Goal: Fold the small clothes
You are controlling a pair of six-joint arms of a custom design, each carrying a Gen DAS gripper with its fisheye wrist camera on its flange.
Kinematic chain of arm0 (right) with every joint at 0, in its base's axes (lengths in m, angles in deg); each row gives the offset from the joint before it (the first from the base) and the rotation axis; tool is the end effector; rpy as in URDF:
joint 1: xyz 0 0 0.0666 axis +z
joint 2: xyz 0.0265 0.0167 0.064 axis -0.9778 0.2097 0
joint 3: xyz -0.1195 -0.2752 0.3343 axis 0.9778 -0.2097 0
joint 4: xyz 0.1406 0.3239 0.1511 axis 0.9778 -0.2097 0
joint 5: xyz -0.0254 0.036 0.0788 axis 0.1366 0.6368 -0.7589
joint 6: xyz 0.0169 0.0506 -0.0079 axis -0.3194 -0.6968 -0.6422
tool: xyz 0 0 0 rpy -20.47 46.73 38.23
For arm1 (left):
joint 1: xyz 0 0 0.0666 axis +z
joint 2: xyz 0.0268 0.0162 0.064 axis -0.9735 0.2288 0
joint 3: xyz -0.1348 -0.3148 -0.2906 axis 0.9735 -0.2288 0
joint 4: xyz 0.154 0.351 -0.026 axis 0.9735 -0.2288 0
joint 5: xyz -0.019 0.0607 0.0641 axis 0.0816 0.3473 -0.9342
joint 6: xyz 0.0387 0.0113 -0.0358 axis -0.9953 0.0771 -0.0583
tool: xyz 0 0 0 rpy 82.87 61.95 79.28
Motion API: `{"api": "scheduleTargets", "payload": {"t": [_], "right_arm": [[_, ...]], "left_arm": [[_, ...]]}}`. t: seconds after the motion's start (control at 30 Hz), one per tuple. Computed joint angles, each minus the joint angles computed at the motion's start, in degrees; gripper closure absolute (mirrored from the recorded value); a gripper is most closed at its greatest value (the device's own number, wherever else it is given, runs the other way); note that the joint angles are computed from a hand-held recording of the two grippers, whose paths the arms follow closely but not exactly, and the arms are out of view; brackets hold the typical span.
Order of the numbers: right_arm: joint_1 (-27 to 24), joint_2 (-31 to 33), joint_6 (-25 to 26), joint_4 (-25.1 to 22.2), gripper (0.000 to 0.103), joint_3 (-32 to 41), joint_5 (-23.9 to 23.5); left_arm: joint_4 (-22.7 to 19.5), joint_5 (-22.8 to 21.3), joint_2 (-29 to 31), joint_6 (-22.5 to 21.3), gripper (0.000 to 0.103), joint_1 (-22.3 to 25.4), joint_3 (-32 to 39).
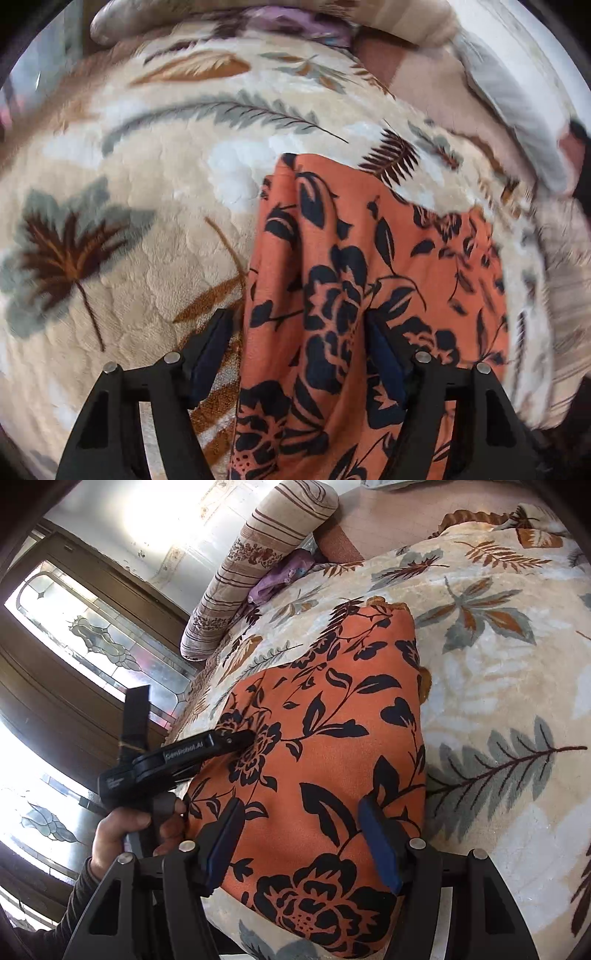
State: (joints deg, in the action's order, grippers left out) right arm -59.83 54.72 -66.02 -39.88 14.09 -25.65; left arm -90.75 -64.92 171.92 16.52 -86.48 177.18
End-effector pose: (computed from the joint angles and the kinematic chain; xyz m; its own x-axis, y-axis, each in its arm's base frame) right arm 0.5380 0.1854 0.3836 -0.7884 0.3881 -0.4772 0.0043 0.7792 0.6267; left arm 0.7267 -0.1345 0.3765 -0.9233 0.0001 -0.3841 0.1291 0.9419 -0.3100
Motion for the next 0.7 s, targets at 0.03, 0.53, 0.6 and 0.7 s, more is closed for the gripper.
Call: {"api": "scheduleTargets", "payload": {"t": [0.03,0.53,0.6,0.7], "right_arm": [[0.1,0.0,0.1,-0.2,0.035,0.2,0.0],[-1.9,-3.7,-3.7,4.3,0.024,-3.1,0.5],[-3.2,-3.9,-5.1,4.5,0.022,-3.7,1.4],[-6.0,-0.7,-9.5,3.2,0.022,-2.4,-4.2]], "left_arm": [[0.0,1.3,-0.3,-0.6,0.039,0.2,-0.1],[9.4,9.3,-10.0,-0.4,0.028,3.3,-14.2],[9.4,10.9,-9.9,-2.2,0.026,3.5,-14.5],[6.9,12.1,-8.7,-3.8,0.026,3.4,-14.1]]}}
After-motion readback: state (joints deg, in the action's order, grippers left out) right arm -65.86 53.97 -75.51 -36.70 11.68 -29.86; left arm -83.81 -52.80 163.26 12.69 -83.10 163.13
